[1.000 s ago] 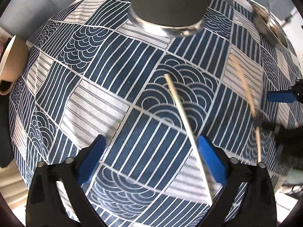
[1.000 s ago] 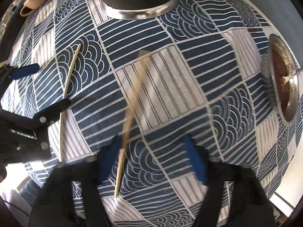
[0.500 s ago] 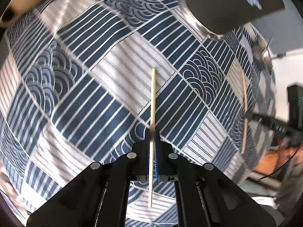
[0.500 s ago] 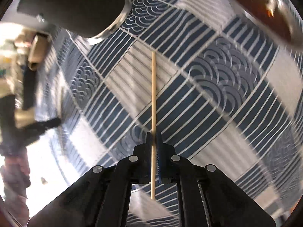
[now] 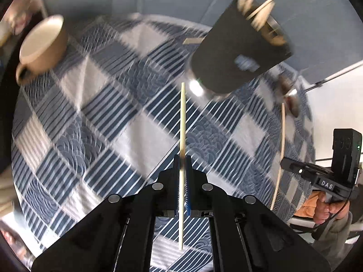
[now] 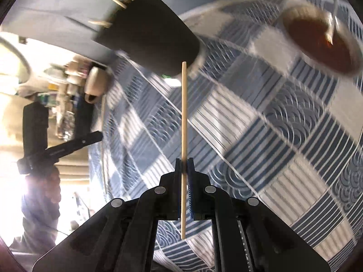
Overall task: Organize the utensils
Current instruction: 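Lift and carry both held sticks upright over the black holder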
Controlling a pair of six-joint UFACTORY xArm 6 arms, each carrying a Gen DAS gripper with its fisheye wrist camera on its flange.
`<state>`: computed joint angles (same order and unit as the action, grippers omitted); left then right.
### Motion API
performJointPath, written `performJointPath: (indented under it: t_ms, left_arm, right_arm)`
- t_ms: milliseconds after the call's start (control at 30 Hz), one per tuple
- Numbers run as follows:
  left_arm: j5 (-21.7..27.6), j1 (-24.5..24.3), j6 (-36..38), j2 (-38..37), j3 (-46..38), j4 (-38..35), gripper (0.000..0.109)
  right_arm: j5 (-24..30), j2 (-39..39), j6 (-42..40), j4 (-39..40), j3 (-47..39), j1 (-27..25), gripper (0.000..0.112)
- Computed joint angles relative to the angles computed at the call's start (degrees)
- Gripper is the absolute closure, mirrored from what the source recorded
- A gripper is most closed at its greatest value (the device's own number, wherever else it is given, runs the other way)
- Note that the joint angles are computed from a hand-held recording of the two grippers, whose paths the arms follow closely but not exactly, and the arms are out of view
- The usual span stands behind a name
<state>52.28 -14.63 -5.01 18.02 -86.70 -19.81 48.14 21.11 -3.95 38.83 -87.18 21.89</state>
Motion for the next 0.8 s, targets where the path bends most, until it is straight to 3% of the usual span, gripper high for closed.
performJointPath:
  t_ms: [300, 467, 633, 800]
  left_arm:
    - [-1.01, -1.18, 1.71, 0.34, -7.31, 1.65, 0.104]
    - [-2.33, -1.79, 1.07, 1.07, -10.80, 4.55, 0.104]
    - [-2.99, -2.38, -1.99, 3.18, -15.15, 9.71, 0.104]
    - [-2.27, -2.41, -0.87, 5.61, -19.42, 9.00, 0.104]
  right_arm:
    - [-4.68, 3.68, -0.88, -3.87, -11.14, 2.07, 0.108]
    - [-7.68, 4.80, -3.33, -1.77, -15.19, 2.63, 0.108]
    - [-16.25, 5.30, -3.08, -0.57, -15.52, 4.03, 0.108]
    - [-14.50, 9.76, -0.54, -3.86, -22.67, 4.08, 0.107]
